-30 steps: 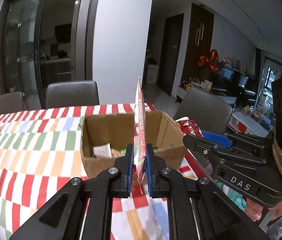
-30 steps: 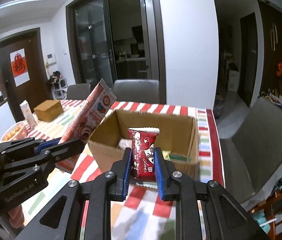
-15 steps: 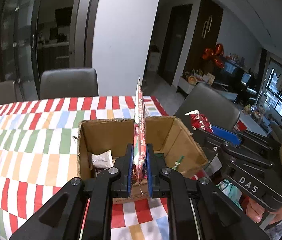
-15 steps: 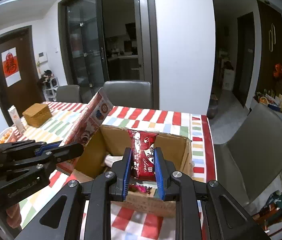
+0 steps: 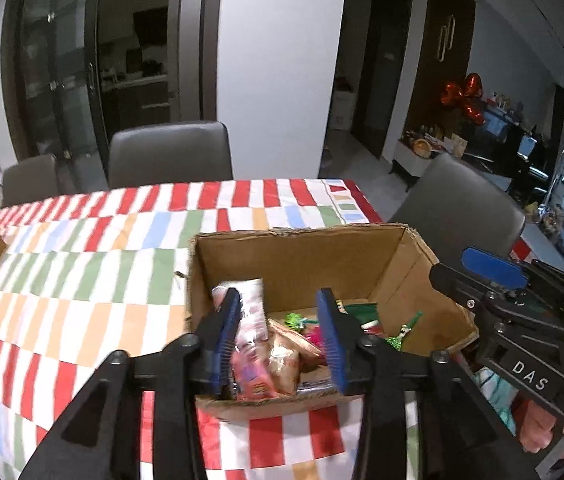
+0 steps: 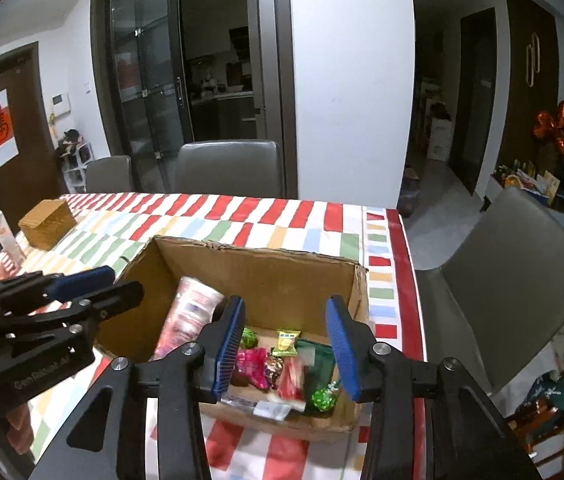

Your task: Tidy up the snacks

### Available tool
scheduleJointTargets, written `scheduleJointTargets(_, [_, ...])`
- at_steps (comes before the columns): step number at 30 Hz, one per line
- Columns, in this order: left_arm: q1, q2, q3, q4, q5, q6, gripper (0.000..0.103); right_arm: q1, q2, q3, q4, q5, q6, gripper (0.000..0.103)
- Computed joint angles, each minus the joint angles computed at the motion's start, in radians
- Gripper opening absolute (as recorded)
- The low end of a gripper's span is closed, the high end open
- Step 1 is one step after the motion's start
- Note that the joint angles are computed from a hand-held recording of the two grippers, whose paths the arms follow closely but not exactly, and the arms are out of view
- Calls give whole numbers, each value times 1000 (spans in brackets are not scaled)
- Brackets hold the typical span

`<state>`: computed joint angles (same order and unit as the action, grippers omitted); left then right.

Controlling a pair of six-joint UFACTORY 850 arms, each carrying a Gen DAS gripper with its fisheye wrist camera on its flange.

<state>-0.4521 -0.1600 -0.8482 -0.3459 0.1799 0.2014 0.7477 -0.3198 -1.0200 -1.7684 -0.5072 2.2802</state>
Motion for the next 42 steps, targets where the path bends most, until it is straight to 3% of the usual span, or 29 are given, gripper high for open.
scheduleJointTargets(3, [-22, 36, 37, -223, 57, 232, 54, 15, 23, 26, -18, -10, 32, 45])
scheduleJointTargets(8, [-60, 118, 122, -359, 133, 360, 61, 53, 71, 79, -39, -70, 79, 50])
scheduleJointTargets(17, [-130, 277, 269, -443, 259, 417, 77, 161, 161, 184, -16, -211, 129, 57])
scheduleJointTargets(21, [-158, 332, 324, -468, 297, 427, 84, 207, 188, 218, 7, -261, 140, 66])
scheduleJointTargets(34, [-276, 464, 460, -642, 404, 509, 99, 335, 235, 299, 98, -379, 172, 80])
scheduleJointTargets(42, [-335, 515, 506, -698, 451, 555, 103, 394, 249, 324, 141, -416, 173, 82])
